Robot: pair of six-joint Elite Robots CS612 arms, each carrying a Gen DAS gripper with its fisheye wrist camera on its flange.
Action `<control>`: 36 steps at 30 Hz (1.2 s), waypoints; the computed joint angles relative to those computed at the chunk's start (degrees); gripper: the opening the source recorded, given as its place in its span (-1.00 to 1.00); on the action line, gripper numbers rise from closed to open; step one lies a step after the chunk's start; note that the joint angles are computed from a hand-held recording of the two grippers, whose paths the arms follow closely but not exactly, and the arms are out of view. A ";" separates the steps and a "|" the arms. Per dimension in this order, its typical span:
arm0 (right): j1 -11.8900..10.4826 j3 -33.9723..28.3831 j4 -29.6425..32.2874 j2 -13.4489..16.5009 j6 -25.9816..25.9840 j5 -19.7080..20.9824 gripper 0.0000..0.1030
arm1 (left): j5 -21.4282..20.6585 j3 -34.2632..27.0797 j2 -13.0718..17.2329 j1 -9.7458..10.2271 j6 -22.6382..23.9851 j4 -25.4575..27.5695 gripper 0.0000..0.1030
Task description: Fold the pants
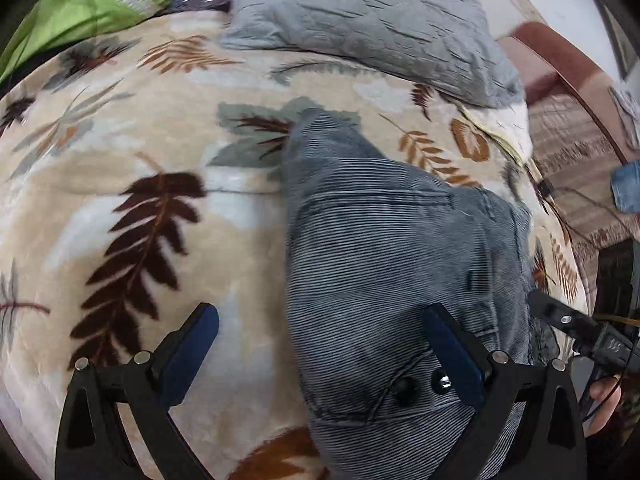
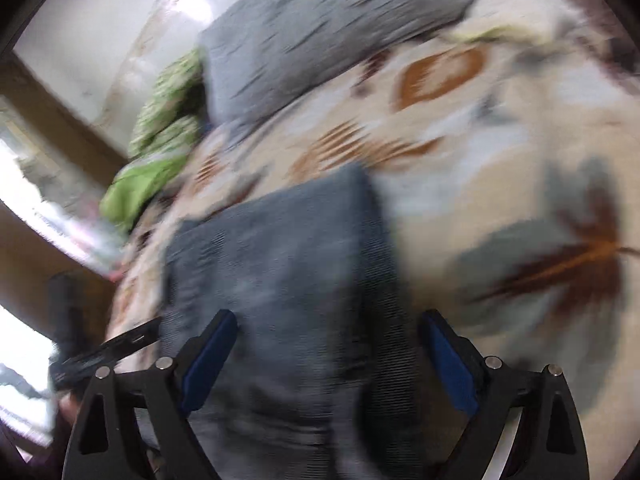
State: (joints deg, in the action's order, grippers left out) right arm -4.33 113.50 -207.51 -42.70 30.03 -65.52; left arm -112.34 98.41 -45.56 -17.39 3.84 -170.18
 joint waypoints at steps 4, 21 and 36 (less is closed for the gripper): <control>0.87 -0.77 -0.14 0.06 -1.24 1.34 0.38 | -3.14 -0.25 0.21 -0.32 1.92 1.40 0.63; 4.18 -1.59 -0.72 -5.35 -13.16 -9.66 -0.35 | -6.92 -2.73 -1.49 0.47 2.33 -3.16 -0.53; 2.64 -13.09 9.68 2.69 -3.12 -8.97 0.25 | 18.86 -8.80 3.67 -2.96 1.87 -3.84 0.38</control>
